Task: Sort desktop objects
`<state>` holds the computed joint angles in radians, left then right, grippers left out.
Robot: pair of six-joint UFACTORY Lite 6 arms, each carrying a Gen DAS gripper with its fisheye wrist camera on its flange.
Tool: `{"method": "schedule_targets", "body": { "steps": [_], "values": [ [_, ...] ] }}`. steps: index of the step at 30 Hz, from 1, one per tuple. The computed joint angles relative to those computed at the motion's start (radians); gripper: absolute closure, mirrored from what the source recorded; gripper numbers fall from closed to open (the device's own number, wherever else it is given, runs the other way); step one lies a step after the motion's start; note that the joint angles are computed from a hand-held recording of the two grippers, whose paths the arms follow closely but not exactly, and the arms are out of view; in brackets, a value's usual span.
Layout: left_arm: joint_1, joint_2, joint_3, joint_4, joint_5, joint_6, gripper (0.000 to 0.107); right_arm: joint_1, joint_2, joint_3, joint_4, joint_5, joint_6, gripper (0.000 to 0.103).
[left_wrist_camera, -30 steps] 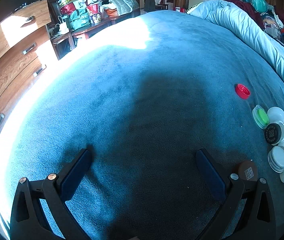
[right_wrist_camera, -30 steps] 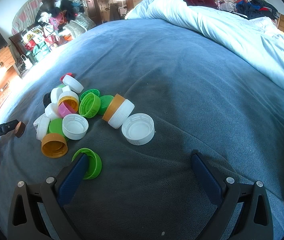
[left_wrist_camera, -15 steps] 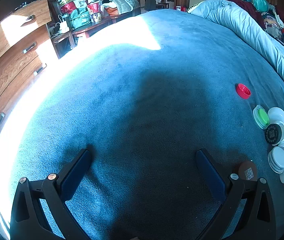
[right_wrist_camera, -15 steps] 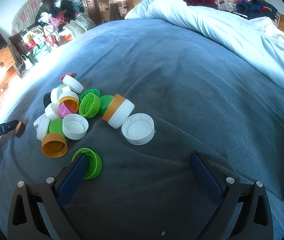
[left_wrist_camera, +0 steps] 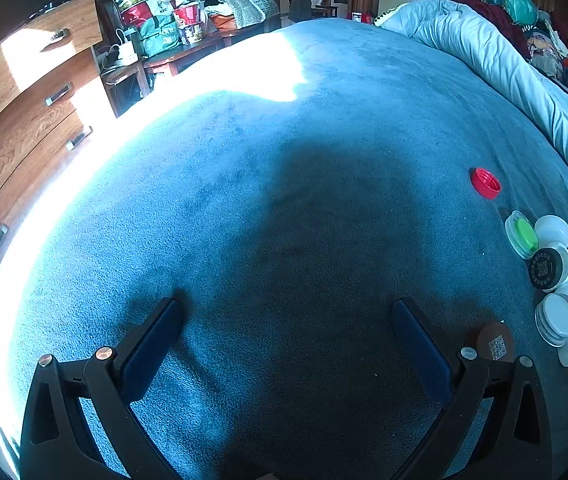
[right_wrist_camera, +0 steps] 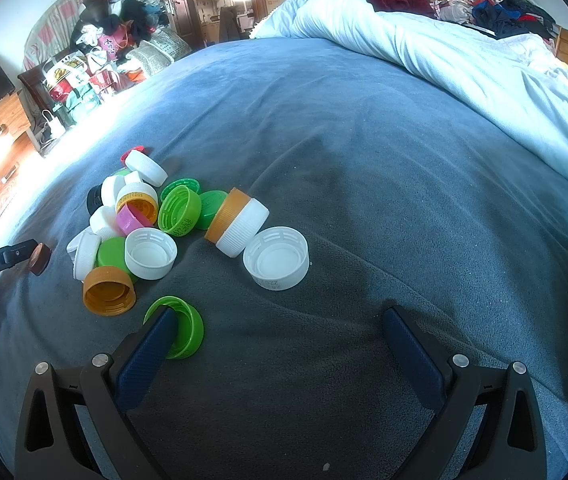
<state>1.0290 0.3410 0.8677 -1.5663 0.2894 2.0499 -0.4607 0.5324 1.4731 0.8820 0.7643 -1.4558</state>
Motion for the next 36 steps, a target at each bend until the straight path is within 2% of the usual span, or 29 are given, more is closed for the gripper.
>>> {"method": "schedule_targets", "body": {
  "steps": [6, 8, 10, 12, 14, 16, 19, 21, 23, 27, 29, 30, 31, 32, 33, 34, 36],
  "values": [
    [-0.013, -0.003, 0.006, 0.049, -0.009, -0.061, 0.005, 0.0, 0.002, 0.001, 0.001, -0.001, -0.001, 0.0],
    [-0.018, 0.0, 0.019, 0.124, -0.015, -0.139, 0.005, 0.0, 0.002, 0.0, 0.002, -0.001, -0.002, 0.0],
    [-0.02, -0.003, 0.034, 0.284, -0.008, -0.281, 0.005, 0.0, 0.002, 0.0, 0.002, -0.001, -0.002, 0.0],
    [0.006, -0.035, 0.023, 0.423, 0.077, -0.35, 0.006, 0.001, 0.001, -0.001, 0.002, -0.001, -0.002, 0.0],
    [0.043, -0.091, -0.014, 0.449, 0.193, -0.307, 0.007, 0.001, 0.0, -0.002, 0.002, -0.002, -0.002, 0.0],
    [0.048, -0.124, -0.015, 0.502, 0.341, -0.323, 0.015, 0.001, 0.0, -0.002, 0.002, -0.002, -0.002, 0.0],
    [-0.055, -0.16, -0.021, 0.536, 0.344, -0.354, 0.017, 0.002, -0.002, -0.004, 0.002, -0.003, -0.001, 0.0],
    [-0.104, -0.176, -0.038, 0.54, 0.305, -0.281, 0.024, 0.001, -0.003, -0.006, 0.002, -0.004, -0.004, 0.0],
    [-0.081, -0.154, -0.026, 0.583, 0.364, -0.212, 0.025, 0.002, -0.006, -0.01, 0.003, -0.006, -0.005, 0.0],
    [-0.018, -0.103, -0.049, 0.529, 0.39, -0.084, 0.025, 0.003, -0.01, -0.018, 0.007, -0.011, -0.01, 0.0],
    [-0.013, -0.072, -0.042, 0.491, 0.405, -0.061, 0.031, 0.011, -0.013, -0.01, -0.009, -0.015, 0.009, 0.0],
    [-0.026, -0.07, -0.041, 0.475, 0.392, -0.052, 0.037, 0.023, -0.012, -0.001, -0.035, -0.025, 0.036, 0.0],
    [-0.031, -0.082, -0.061, 0.45, 0.377, -0.02, 0.048, 0.025, -0.007, 0.002, -0.036, -0.031, 0.034, 0.0],
    [-0.044, -0.093, -0.076, 0.419, 0.36, 0.011, 0.054, 0.022, -0.002, 0.009, -0.036, -0.021, 0.034, 0.0],
    [-0.027, -0.094, -0.068, 0.43, 0.372, 0.011, 0.073, 0.018, 0.002, 0.014, -0.039, -0.007, 0.037, 0.0],
    [-0.022, -0.093, -0.065, 0.422, 0.371, 0.012, 0.082, 0.013, 0.019, 0.042, -0.053, 0.021, 0.047, 0.0],
    [0.012, -0.071, -0.035, 0.451, 0.42, -0.03, 0.082, -0.014, 0.089, 0.161, -0.111, 0.14, 0.064, 0.0]
  ]
}}
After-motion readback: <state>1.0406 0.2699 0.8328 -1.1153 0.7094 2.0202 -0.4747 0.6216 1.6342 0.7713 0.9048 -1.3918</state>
